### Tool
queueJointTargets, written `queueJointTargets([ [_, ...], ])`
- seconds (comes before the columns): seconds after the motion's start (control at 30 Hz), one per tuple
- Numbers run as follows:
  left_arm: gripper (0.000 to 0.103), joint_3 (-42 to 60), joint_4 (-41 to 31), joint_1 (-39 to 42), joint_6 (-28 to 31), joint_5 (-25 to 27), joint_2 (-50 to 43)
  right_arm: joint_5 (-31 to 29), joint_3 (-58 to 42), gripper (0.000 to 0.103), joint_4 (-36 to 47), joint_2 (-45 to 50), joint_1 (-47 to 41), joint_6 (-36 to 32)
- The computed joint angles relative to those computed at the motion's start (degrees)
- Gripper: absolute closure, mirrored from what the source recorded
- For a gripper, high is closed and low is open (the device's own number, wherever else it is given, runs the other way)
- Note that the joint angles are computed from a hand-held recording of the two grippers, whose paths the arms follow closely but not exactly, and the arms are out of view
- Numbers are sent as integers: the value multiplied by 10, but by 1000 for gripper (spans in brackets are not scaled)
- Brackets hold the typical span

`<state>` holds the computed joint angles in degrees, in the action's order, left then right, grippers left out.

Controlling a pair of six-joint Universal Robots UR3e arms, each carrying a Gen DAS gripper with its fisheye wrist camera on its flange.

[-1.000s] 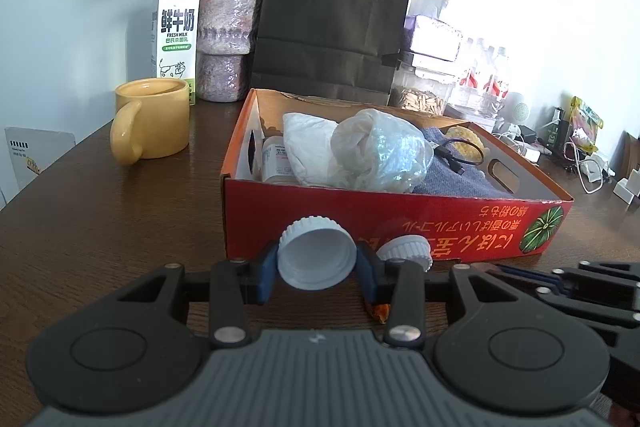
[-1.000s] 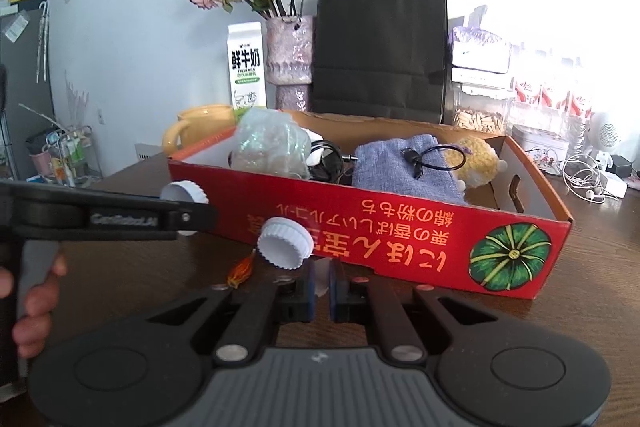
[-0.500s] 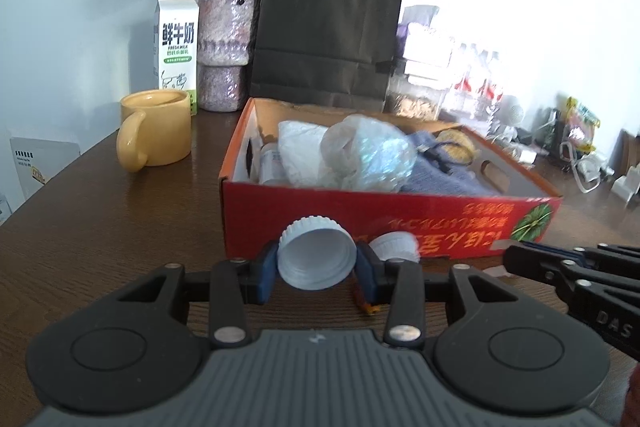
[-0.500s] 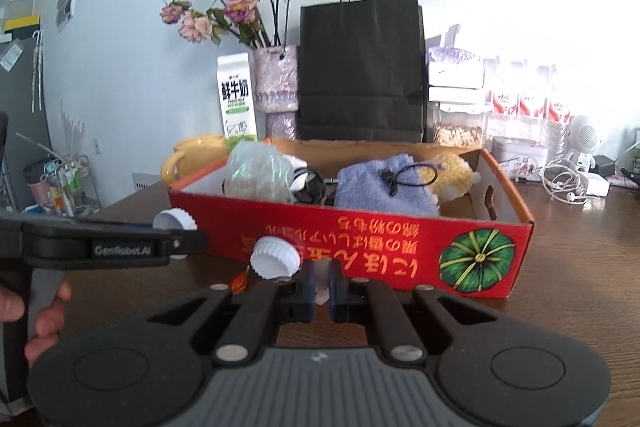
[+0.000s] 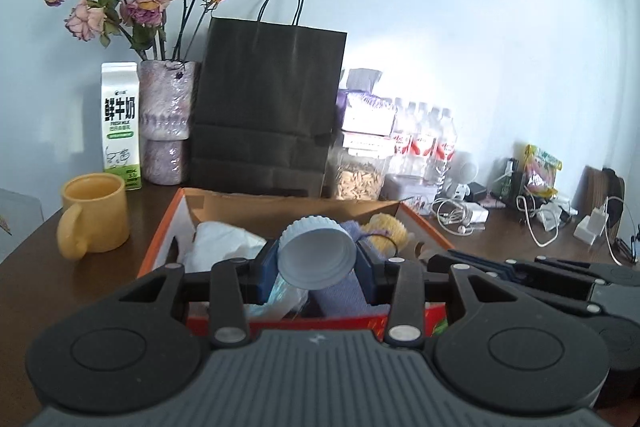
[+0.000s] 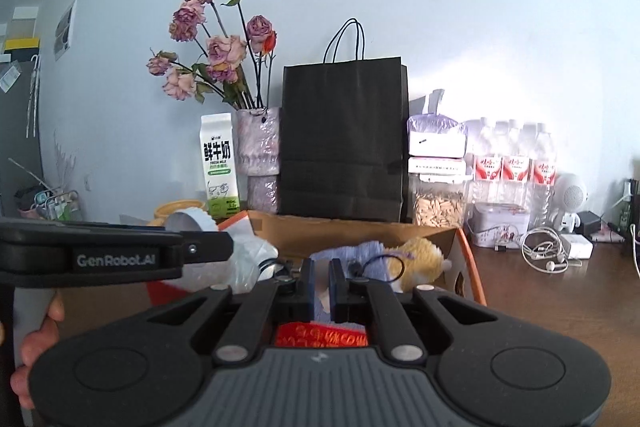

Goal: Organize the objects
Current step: 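Carry the white cap and clear piece over the box, then open both tools above the box to drop cap and clear piece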

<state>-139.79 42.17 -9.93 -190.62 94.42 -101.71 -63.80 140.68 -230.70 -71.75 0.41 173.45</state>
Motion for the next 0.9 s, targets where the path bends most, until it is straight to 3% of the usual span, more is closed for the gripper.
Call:
queueJointTargets([
  [0.57, 62, 179, -82, 42, -19, -13, -103, -53, -276, 97, 132, 144, 41, 36],
  [0.9, 62, 223, -114, 60, -1, -25, -134, -56, -323, 93, 184, 171, 37, 23],
])
